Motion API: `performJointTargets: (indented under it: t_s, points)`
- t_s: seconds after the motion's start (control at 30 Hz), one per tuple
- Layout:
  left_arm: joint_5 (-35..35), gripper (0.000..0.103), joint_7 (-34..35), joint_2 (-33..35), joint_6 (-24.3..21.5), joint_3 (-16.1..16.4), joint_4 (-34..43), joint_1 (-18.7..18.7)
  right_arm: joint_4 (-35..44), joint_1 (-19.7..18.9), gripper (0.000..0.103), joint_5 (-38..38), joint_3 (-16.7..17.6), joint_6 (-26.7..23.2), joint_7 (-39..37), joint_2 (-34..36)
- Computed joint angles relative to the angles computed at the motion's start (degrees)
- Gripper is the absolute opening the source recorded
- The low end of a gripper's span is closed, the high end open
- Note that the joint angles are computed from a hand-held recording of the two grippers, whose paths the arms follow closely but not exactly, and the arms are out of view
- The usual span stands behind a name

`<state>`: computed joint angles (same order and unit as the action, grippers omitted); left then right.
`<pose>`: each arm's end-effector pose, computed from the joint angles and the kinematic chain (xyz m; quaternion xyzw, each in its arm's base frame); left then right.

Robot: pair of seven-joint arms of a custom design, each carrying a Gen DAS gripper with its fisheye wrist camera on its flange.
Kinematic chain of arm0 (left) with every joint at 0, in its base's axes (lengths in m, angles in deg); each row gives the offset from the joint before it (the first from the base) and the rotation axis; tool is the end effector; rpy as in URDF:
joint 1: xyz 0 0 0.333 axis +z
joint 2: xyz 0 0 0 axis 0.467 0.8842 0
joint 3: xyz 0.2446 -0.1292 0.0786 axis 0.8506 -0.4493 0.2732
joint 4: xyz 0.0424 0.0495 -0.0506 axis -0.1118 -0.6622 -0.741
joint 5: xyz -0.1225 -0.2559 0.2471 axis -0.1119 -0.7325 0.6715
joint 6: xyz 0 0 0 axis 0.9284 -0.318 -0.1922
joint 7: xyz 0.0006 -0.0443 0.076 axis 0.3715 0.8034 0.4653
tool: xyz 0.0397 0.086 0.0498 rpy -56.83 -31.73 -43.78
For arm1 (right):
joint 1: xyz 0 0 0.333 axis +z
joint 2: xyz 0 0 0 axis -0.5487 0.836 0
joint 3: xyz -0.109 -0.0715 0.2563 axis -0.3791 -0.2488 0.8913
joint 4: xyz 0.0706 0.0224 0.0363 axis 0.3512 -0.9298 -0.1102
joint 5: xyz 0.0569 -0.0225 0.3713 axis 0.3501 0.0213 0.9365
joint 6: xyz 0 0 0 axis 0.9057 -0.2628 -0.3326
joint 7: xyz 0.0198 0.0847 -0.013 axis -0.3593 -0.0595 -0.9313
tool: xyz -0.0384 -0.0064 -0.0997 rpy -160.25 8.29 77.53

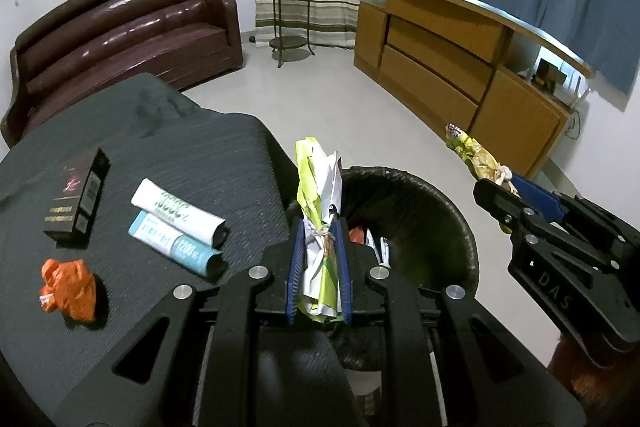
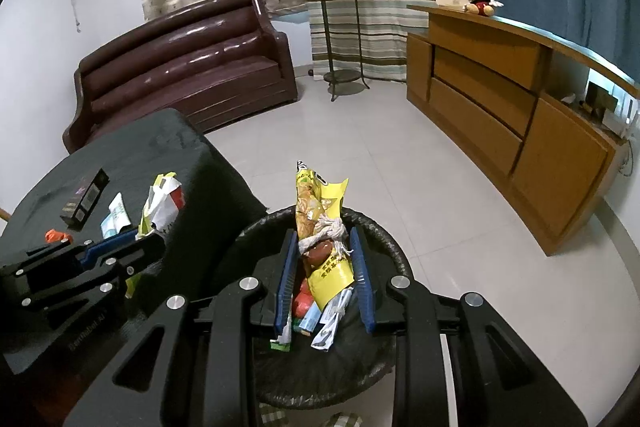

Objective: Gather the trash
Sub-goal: 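Carry the wrapper and snack bag over the bin and open both grippers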

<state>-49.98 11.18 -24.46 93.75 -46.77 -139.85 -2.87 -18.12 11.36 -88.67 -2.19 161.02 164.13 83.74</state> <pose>0.6543 -0.3795 0.2899 -0.5719 0.7323 -0.2996 0.2164 0.6236 0.4614 0.2779 -0.6209 0.6624 -0.2516 0.3353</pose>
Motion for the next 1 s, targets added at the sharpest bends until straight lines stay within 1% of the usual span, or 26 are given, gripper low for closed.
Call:
performJointTargets:
  t_s: [0.2,0.23,0.27,0.3,0.37,0.47,0.5,0.63,0.7,0.8,0.93,1.0]
  points:
    - [-0.54,0.017,0.50,2.83,-2.89,-0.20,4.85,-0.15,1.32,-0.87,0.029,1.13,0.39,-0.25,-0.35,1.25]
    - [-0.34,0.017,0.21,2.89,-2.94,0.02,4.88,-0.34,1.43,-0.95,0.029,1.36,0.50,-0.36,-0.45,1.39]
    - [-0.22,0.018,0.18,3.07,-3.23,0.04,5.19,-0.40,1.51,-0.95,0.032,1.49,0.41,-0.47,-0.39,1.45]
    - [-0.14,0.026,0.21,3.15,-3.55,-0.03,5.37,-0.39,1.44,-0.85,0.035,1.52,0.26,-0.52,-0.21,1.42]
    - [0.33,0.040,-0.57,3.21,-3.53,0.49,5.49,-0.71,1.40,-0.53,0.035,1.47,0.00,-0.86,0.19,1.37]
    - [1.15,0.042,-1.35,3.16,-3.59,0.93,5.63,-1.01,1.22,-0.23,0.035,1.09,-0.27,-1.26,0.57,1.13]
    - [1.50,0.046,-1.76,3.08,-3.58,1.24,5.55,-1.18,0.87,-0.01,0.036,0.86,-0.46,-1.25,0.99,0.90]
    - [2.65,0.053,-3.14,2.02,-2.74,1.72,4.04,-1.26,1.19,-0.17,0.040,0.50,-0.24,-1.59,1.04,0.93]
    - [3.00,0.060,-3.66,1.24,-2.30,1.82,2.89,-1.08,1.19,-0.32,0.043,0.45,-0.06,-1.55,1.03,0.90]
    - [3.42,0.062,-4.39,0.00,-1.46,1.97,1.01,-0.80,1.56,-0.47,0.043,0.55,0.40,-1.82,0.44,0.94]
    - [4.67,0.063,-6.25,-2.29,-0.29,3.09,-2.49,-1.04,2.92,-0.80,0.043,1.33,1.54,-2.12,-1.20,1.43]
    - [5.62,0.064,-7.72,-4.16,0.79,4.00,-5.46,-1.22,3.96,-0.91,0.043,1.91,2.11,-2.24,-2.34,1.96]
